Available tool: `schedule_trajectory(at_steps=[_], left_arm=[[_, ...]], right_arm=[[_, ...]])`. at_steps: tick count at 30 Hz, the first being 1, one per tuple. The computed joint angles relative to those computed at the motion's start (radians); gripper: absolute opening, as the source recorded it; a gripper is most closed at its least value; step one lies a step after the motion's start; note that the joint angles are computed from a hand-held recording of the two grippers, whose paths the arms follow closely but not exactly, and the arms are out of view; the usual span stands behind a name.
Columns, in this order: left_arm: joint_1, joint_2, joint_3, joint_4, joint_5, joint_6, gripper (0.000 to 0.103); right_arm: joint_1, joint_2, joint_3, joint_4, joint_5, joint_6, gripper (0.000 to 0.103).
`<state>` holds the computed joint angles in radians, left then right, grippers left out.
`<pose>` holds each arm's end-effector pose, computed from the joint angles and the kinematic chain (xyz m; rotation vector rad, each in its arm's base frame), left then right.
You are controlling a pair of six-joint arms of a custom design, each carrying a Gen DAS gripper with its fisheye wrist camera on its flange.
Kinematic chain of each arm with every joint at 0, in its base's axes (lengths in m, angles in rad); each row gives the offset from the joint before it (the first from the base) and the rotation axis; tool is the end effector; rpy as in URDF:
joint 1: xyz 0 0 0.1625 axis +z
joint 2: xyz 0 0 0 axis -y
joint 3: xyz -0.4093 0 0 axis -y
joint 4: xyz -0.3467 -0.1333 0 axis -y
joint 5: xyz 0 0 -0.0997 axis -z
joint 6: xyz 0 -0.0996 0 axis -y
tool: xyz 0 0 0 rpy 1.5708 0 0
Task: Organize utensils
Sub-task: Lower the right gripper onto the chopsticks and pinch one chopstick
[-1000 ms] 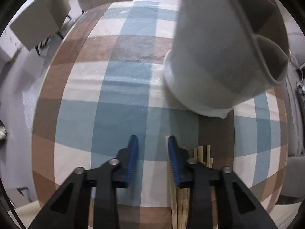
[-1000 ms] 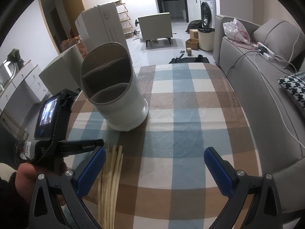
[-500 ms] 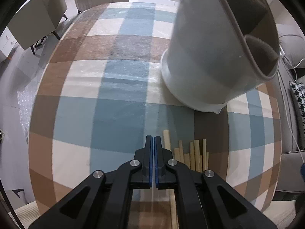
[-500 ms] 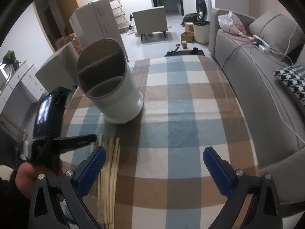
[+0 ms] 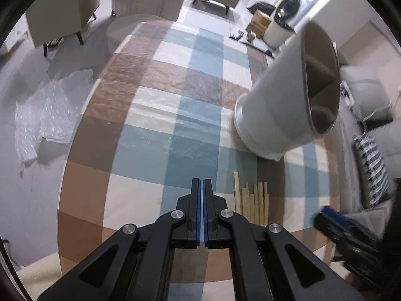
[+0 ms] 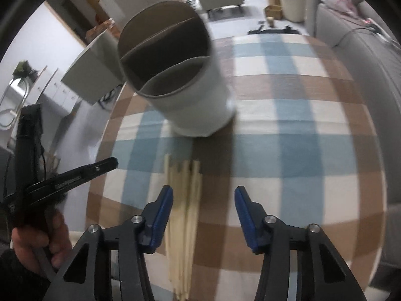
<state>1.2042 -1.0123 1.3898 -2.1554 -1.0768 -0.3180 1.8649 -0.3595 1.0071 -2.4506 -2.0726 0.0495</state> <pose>-0.0662 -0.6760 0.3165 -0.0051 2.7035 -0.4933 0.3069 -0.7187 0.0353 0.2452 -2.6456 0.4215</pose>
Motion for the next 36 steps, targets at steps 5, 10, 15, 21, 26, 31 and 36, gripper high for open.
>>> schedule_trajectory(at_steps=[5, 10, 15, 21, 26, 31, 36], left_arm=[[0.032, 0.009, -0.032, -0.074, -0.073, -0.002, 0.0], [0.031, 0.017, 0.025, -0.232, -0.132, 0.003, 0.0], [0.053, 0.015, 0.03, -0.309, -0.209, -0.016, 0.0], [0.082, 0.022, 0.012, -0.317, -0.3, -0.057, 0.0], [0.086, 0.032, -0.005, -0.294, -0.318, -0.067, 0.0], [0.11, 0.046, -0.022, -0.273, -0.385, -0.118, 0.0], [0.118, 0.066, -0.047, -0.212, -0.407, -0.139, 0.0]], right_arm=[[0.001, 0.128, -0.233, 0.21, -0.007, -0.009, 0.032], [0.006, 0.247, -0.442, 0.366, -0.059, -0.041, 0.025], [0.0, 0.309, -0.556, 0.454, -0.062, -0.033, 0.02], [-0.001, 0.353, -0.629, 0.509, -0.076, -0.022, 0.015], [-0.007, 0.315, -0.547, 0.453, -0.062, -0.003, 0.005], [-0.017, 0.193, -0.322, 0.272, -0.019, -0.005, 0.004], [-0.022, 0.099, -0.159, 0.109, 0.022, -0.013, 0.004]])
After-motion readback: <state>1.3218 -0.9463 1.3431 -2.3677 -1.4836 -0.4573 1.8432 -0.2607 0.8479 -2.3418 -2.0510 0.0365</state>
